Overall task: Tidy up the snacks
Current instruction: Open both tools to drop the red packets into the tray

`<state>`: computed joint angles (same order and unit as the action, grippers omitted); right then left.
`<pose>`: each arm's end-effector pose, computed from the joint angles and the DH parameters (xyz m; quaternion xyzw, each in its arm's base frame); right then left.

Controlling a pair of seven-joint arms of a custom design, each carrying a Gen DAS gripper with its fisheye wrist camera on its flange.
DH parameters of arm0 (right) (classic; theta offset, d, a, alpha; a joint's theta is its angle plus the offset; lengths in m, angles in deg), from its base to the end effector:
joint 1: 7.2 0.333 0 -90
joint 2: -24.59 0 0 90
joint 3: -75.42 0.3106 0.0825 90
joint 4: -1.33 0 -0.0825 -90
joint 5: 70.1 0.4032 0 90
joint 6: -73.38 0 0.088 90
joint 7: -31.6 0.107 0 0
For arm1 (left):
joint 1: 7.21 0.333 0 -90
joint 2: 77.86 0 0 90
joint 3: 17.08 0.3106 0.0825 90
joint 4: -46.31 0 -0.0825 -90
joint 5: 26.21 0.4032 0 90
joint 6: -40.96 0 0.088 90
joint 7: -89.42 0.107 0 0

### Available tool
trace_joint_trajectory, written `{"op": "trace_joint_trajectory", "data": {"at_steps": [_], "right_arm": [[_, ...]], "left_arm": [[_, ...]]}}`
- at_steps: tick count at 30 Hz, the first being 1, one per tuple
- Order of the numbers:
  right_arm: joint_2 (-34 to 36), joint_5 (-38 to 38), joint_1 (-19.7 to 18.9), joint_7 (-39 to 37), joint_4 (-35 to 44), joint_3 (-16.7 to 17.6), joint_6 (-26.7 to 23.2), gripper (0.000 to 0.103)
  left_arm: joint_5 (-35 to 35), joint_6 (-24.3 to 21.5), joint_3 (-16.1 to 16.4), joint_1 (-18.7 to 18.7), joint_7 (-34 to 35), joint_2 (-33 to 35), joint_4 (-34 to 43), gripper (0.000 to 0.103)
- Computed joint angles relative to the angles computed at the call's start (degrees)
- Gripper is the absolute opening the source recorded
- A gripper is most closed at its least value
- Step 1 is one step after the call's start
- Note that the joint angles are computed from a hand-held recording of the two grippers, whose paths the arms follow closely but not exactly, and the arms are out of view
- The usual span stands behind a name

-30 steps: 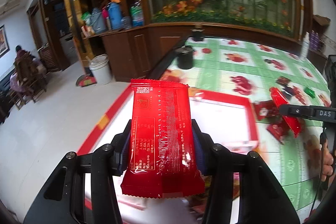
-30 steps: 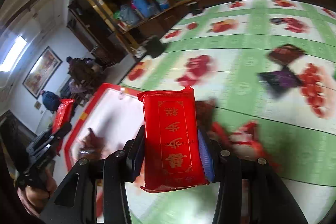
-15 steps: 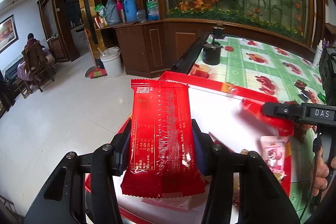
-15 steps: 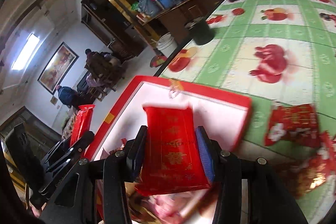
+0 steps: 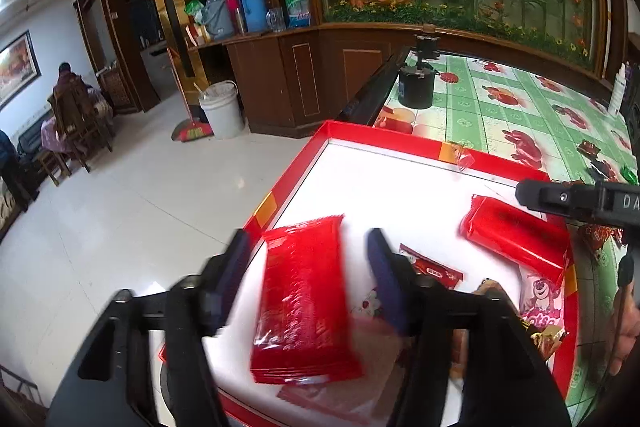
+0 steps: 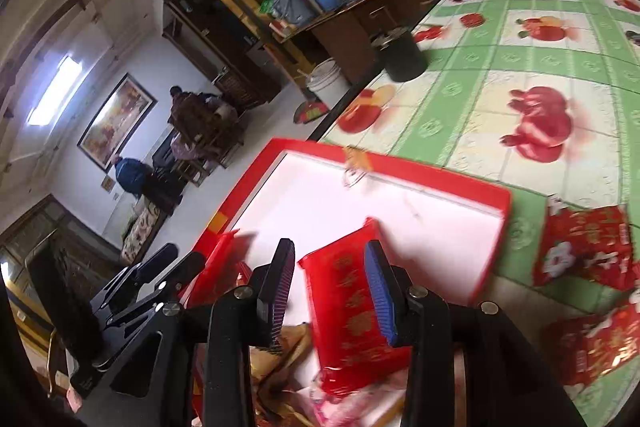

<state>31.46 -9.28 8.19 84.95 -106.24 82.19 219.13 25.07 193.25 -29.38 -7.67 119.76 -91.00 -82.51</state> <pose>0.6055 0.2319 0.4886 -0.7089 0.5382 0.0581 0.4522 0.5204 -0.1460 0.5069 -0.6780 0.5964 -0.2188 0.3698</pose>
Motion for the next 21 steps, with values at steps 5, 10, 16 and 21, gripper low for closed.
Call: {"op": "trace_joint_trajectory", "data": {"at_steps": [5, 10, 16, 21], "right_arm": [[-0.5, -0.8, -0.4, 1.8, -0.4, -0.7, 1.0, 0.043], [-1.2, -2.4, -1.1, 3.7, -0.7, -1.4, 1.8, 0.056], [-3.3, -7.4, -2.1, 7.6, -2.7, -2.8, 2.4, 0.064], [-5.7, -9.7, -3.9, 9.4, -5.0, -4.7, 2.3, 0.069]], "left_arm": [[2.0, -1.1, -0.9, -0.3, -1.4, -0.2, 0.9, 0.072], [2.2, -3.7, -1.7, -1.9, -0.1, 1.3, 2.8, 0.073], [2.5, -6.4, -2.0, -4.3, 1.7, 2.9, 5.0, 0.073], [2.2, -8.3, -2.2, -5.9, 3.5, 4.0, 6.6, 0.073]]}}
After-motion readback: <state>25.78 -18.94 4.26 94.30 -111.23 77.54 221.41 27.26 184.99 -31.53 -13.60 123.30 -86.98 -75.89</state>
